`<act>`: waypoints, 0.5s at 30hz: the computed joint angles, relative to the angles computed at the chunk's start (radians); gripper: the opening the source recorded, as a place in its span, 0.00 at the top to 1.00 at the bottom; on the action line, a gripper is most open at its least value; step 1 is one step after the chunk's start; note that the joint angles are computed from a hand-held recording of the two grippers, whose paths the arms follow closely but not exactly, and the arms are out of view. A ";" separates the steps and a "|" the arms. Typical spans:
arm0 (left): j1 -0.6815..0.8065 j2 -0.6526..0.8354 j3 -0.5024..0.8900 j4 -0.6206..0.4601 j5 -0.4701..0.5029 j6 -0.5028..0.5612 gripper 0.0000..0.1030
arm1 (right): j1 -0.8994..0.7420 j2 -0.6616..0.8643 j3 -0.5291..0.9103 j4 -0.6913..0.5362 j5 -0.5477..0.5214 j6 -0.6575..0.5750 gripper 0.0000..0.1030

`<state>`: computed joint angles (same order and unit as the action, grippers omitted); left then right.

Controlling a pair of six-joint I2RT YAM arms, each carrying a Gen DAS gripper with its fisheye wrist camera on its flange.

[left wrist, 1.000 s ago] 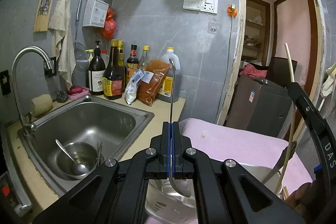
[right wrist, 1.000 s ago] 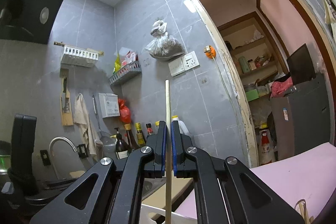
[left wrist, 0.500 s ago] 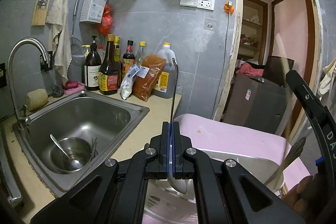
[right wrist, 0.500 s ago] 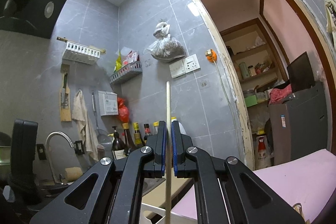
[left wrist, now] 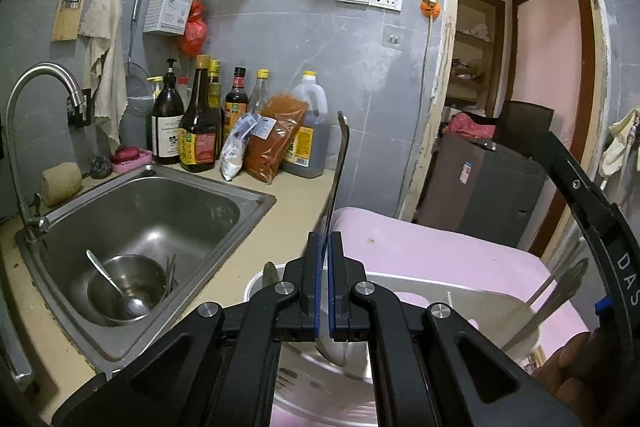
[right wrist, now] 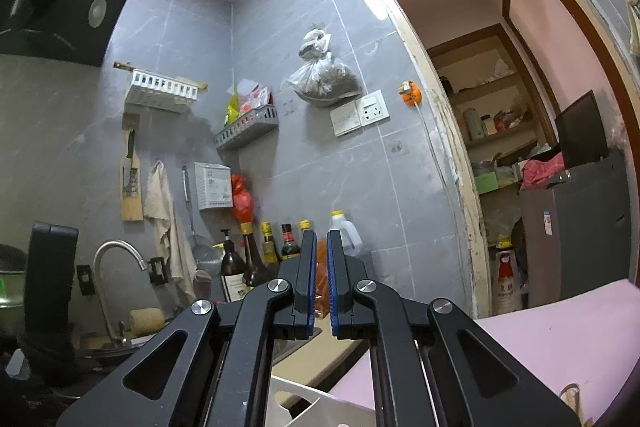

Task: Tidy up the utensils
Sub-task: 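Drop the chopstick into the white holder with the right tool while the left drops the spoon in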

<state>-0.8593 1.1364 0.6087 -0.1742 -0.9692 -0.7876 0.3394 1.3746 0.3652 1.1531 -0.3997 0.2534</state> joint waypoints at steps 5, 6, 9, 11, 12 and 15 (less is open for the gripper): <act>-0.017 -0.076 -0.014 0.011 0.031 0.014 0.97 | -0.026 -0.100 -0.006 -0.118 -0.026 -0.025 0.90; -0.030 -0.088 -0.016 0.019 0.017 0.026 0.95 | -0.038 -0.135 -0.005 -0.165 -0.036 -0.031 0.88; -0.077 -0.115 -0.007 0.023 -0.032 0.047 0.75 | -0.076 -0.215 -0.014 -0.259 -0.055 -0.042 0.77; -0.110 -0.139 -0.009 0.051 -0.051 0.071 0.72 | -0.103 -0.274 -0.015 -0.341 -0.060 -0.060 0.77; -0.128 -0.140 0.001 0.048 -0.066 0.076 0.71 | -0.123 -0.299 -0.018 -0.368 -0.075 -0.064 0.77; -0.161 -0.135 0.025 0.054 -0.072 0.099 0.63 | -0.192 -0.377 -0.033 -0.440 -0.112 -0.067 0.69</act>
